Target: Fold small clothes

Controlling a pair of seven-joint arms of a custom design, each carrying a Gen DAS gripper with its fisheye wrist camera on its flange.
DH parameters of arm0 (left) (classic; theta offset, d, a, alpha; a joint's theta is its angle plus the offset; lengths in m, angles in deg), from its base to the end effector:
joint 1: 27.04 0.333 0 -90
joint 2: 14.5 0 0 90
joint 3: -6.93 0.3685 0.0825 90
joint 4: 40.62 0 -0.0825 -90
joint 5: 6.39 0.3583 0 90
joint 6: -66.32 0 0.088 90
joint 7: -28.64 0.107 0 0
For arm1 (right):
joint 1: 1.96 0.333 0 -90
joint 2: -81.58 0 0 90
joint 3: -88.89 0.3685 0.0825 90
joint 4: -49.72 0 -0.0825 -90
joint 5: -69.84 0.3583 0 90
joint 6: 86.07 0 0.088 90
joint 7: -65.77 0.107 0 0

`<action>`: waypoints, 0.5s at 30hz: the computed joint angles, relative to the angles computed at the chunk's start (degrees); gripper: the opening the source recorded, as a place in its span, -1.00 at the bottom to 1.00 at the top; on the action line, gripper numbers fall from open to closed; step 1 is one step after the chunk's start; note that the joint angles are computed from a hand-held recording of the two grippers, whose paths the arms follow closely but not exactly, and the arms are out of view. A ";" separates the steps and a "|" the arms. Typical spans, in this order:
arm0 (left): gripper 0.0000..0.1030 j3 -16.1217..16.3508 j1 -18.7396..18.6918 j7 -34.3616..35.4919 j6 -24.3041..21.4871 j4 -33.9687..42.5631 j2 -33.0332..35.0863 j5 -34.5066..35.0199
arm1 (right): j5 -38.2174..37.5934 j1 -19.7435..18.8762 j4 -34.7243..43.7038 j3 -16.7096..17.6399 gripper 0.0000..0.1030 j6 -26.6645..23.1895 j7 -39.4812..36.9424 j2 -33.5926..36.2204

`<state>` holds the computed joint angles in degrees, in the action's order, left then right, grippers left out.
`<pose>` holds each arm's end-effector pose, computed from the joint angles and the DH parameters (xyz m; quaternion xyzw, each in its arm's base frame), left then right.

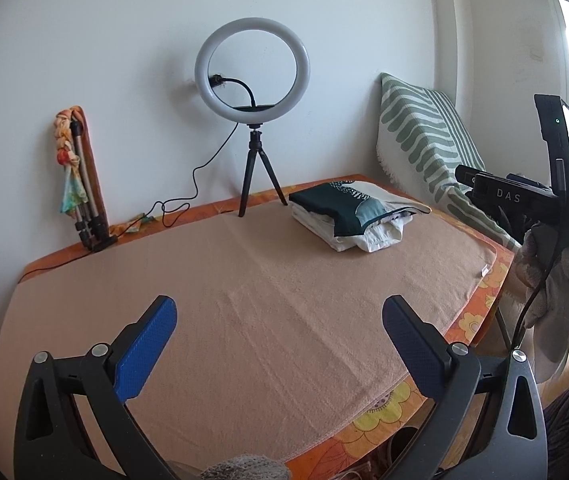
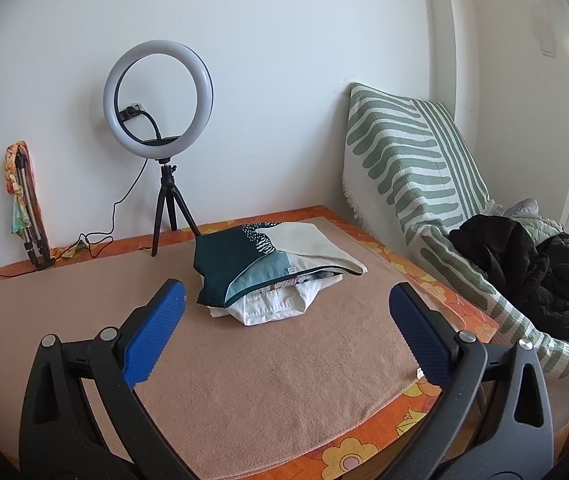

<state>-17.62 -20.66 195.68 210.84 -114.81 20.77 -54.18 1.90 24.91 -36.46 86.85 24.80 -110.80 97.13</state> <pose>0.7602 -0.1326 0.5309 -0.2624 0.8221 -0.4807 0.1557 0.6228 0.2221 0.6248 -0.3079 0.7804 -0.5078 0.1956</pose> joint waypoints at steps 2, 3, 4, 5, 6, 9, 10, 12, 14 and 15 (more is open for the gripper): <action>0.99 0.45 -0.39 -0.68 0.00 0.14 0.06 0.77 | -0.05 0.02 0.19 -0.05 1.00 -0.07 0.08 0.09; 0.99 0.55 -0.49 -0.96 0.04 0.15 0.06 1.05 | -0.10 0.05 0.32 -0.06 1.00 -0.13 -0.06 0.16; 0.99 0.61 -0.52 -1.25 -0.07 0.16 0.05 1.31 | -0.12 0.07 0.48 -0.08 1.00 -0.18 -0.17 0.23; 0.99 0.62 -0.52 -1.47 -0.25 0.23 0.05 1.54 | -0.26 0.14 0.53 -0.12 1.00 -0.25 -0.02 0.24; 0.99 0.59 -0.48 -1.61 -0.31 0.25 0.02 1.64 | -0.39 0.17 0.59 -0.15 1.00 -0.19 0.06 0.26; 0.99 0.45 -0.32 -1.95 -0.64 0.76 0.28 1.80 | -0.40 0.17 0.74 -0.18 1.00 -0.02 -0.01 0.31; 0.99 0.37 -0.21 -1.98 -0.69 0.78 0.28 1.73 | -0.42 0.20 0.75 -0.21 1.00 -0.05 0.19 0.32; 0.99 0.28 -0.07 -1.87 -0.79 0.78 0.23 1.68 | -0.22 0.18 0.77 -0.18 1.00 0.01 0.07 0.37; 0.99 0.17 0.06 -1.68 -0.88 0.84 0.22 1.53 | 0.00 0.15 0.82 -0.19 1.00 0.20 -0.01 0.47; 0.99 0.07 0.17 -1.43 -0.85 0.70 0.13 1.37 | 0.14 0.08 0.76 -0.20 1.00 0.47 -0.05 0.47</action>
